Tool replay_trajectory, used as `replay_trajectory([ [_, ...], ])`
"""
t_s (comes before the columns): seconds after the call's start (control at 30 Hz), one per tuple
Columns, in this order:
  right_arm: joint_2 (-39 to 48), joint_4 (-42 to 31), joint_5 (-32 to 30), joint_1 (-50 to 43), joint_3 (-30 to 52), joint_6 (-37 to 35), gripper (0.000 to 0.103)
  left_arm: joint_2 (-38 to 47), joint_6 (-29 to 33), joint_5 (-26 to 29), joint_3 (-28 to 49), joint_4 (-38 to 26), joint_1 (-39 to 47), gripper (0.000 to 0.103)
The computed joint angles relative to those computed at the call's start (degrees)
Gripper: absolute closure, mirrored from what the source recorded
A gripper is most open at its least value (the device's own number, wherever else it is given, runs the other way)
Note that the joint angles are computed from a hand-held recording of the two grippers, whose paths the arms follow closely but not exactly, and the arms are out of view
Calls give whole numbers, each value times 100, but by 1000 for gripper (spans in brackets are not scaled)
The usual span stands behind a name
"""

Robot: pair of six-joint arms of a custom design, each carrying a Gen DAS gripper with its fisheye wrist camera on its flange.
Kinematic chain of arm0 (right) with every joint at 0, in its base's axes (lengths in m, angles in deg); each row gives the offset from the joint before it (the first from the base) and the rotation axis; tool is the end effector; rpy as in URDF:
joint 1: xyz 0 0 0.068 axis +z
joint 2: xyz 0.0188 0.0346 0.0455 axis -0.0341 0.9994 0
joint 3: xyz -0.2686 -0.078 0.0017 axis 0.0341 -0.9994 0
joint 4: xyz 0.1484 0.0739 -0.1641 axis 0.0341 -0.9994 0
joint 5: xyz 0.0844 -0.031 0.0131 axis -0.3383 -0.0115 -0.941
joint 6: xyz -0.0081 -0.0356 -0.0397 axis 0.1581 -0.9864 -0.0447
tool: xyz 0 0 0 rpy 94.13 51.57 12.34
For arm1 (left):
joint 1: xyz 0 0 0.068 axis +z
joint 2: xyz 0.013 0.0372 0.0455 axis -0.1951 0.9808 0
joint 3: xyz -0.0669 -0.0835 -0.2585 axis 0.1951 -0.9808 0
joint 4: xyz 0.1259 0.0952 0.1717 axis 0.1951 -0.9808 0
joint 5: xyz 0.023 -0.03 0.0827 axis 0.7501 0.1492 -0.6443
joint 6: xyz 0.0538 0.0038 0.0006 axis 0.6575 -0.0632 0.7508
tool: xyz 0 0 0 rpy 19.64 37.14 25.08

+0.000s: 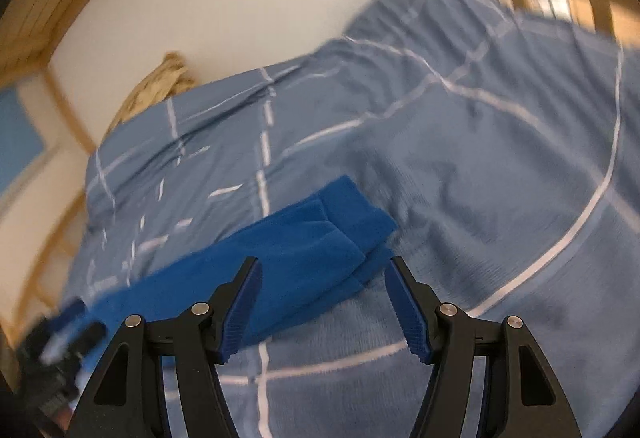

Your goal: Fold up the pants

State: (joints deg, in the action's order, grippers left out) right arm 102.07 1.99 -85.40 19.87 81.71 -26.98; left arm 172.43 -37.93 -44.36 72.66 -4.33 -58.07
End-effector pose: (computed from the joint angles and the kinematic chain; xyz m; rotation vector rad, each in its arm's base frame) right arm 0.2302 0.0943 0.1043 0.1546 2.2898 0.5499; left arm 0.2010 -0.1856 0.1273 0.1823 2.3101 0.1080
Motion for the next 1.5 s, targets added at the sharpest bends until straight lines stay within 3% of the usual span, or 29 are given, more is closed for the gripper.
replay_trajectory([
  [0.1, 823, 621, -646, -457, 150, 509, 43, 567, 44, 152, 367, 34, 79, 33],
  [0.2, 1266, 866, -867, -735, 235, 730, 55, 851, 64, 231, 538, 166, 107, 33],
  [0.3, 1398, 495, -733, -780, 419, 434, 68, 1124, 121, 325, 738, 266, 142, 33],
  [0.4, 1652, 355, -1126, -959, 644, 229, 80, 1326, 91, 419, 922, 224, 180, 33],
  [0.6, 2156, 334, -1781, -1280, 1074, 387, 87, 1539, 146, 390, 1170, 103, 157, 33],
  [0.77, 2217, 412, -2085, -1358, 1114, 585, 87, 1553, 193, 393, 1214, 124, 158, 33],
  [0.9, 2286, -36, -2101, -1365, 1401, 568, 87, 1580, 134, 448, 1281, 51, 200, 33],
  [1.07, 2461, -41, -2271, -1380, 1640, 706, 87, 1699, 169, 433, 1405, 5, 175, 31],
  [1.17, 2475, 43, -2376, -1415, 1627, 612, 94, 1817, 121, 487, 1476, -67, 207, 31],
  [1.3, 2088, 525, -1966, -1467, 1118, 439, 95, 1941, 62, 518, 1482, -58, 241, 31],
  [1.5, 1779, 174, -1154, -1207, 1105, 112, 96, 2041, -115, 662, 1408, -6, 396, 30],
])
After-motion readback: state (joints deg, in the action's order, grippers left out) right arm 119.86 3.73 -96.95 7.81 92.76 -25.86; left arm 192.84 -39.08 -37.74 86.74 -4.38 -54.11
